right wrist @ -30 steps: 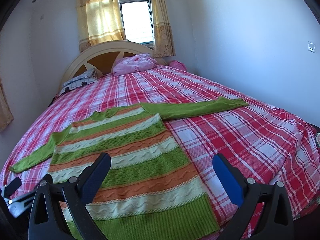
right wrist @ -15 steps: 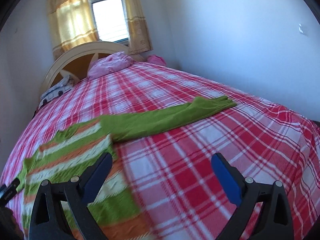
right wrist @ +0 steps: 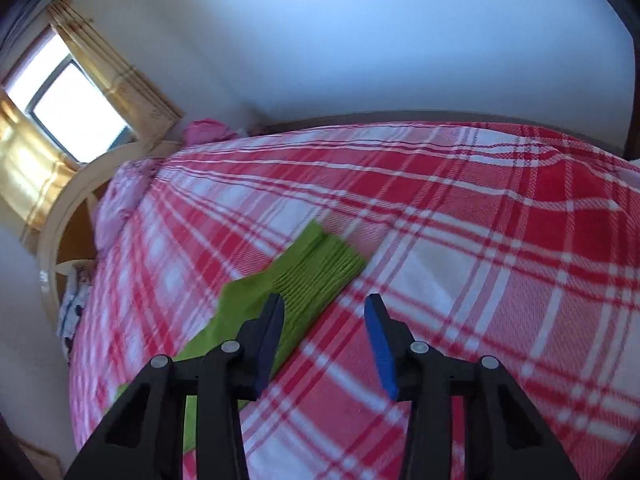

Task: Fold small clothes
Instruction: 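Move the right gripper to the sweater's sleeve cuff and close on it, then lift the sleeve with the right gripper and lay it across the sweater body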

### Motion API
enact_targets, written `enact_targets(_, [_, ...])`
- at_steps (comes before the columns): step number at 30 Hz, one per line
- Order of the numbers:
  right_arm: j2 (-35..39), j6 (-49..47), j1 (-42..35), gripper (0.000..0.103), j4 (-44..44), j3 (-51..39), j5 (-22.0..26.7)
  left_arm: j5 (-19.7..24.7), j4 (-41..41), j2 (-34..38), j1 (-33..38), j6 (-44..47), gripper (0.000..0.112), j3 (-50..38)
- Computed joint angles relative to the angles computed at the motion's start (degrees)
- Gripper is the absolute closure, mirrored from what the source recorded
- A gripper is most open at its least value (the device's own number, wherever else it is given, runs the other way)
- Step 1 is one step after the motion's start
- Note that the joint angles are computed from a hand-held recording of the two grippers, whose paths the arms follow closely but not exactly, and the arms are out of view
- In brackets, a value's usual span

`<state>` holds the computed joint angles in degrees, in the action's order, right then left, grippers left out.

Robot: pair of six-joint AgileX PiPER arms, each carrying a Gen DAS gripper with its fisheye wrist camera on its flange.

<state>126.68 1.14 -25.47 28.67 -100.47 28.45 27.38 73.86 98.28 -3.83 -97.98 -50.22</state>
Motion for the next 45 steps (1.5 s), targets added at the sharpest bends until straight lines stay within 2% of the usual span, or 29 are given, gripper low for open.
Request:
enact_targets(4, [4.18,5.17,1.09,0.059,-4.10,-5.86,1.97,-0.22,-7.91,2.02,0.73,7.53,0.009,-2.21])
enact_targets(10, [8.27,14.06,3.28,0.059,-12.88,-13.05,3.57,-5.12,-8.30,1.31,3.32,6.23,0.009,-0.66])
enact_targets(13, [9.58,16.28,4.03,0.060,-16.58,-15.15,4.29,-4.59,-7.87,1.57,2.89,5.57,0.009,-0.84])
enact_targets(15, [10.55,18.38,4.80,0.067,-20.89,-16.79,5.09,-4.11,-7.55,1.77,2.55,5.19,0.009,-0.95])
enact_targets(16, [11.11,20.65,5.48,0.078,-25.05,-18.03,6.28,-4.20,-7.45,1.79,2.62,5.12,0.009,-0.95])
enact_targets(17, [11.65,21.09,5.81,0.084,-27.30,-19.21,7.42,-4.37,-7.22,1.69,2.69,4.84,0.009,-0.77])
enact_targets(18, [11.54,20.39,5.79,0.085,-27.27,-19.03,7.20,-4.39,-7.22,1.71,2.62,4.74,0.009,-0.79])
enact_targets(20, [11.12,15.77,4.75,0.095,-22.24,-18.79,7.26,-4.32,-7.15,1.83,2.61,4.71,0.009,-0.92])
enact_targets(25, [5.49,8.27,4.57,0.095,-14.59,-12.04,2.32,-4.56,-7.03,1.77,2.70,4.51,0.009,-0.80])
enact_targets(29, [0.28,3.22,7.07,0.095,-10.94,-8.57,1.60,-5.20,-6.39,1.53,2.95,3.80,0.009,-0.43])
enact_targets(38, [-5.99,-2.60,20.54,0.096,-4.05,-7.76,4.50,-7.20,-1.89,0.46,3.71,-0.95,0.009,1.36])
enact_targets(45, [-1.63,-1.75,35.21,0.096,-1.24,-14.55,7.56,-7.98,1.64,-0.15,3.88,-4.80,0.009,2.47])
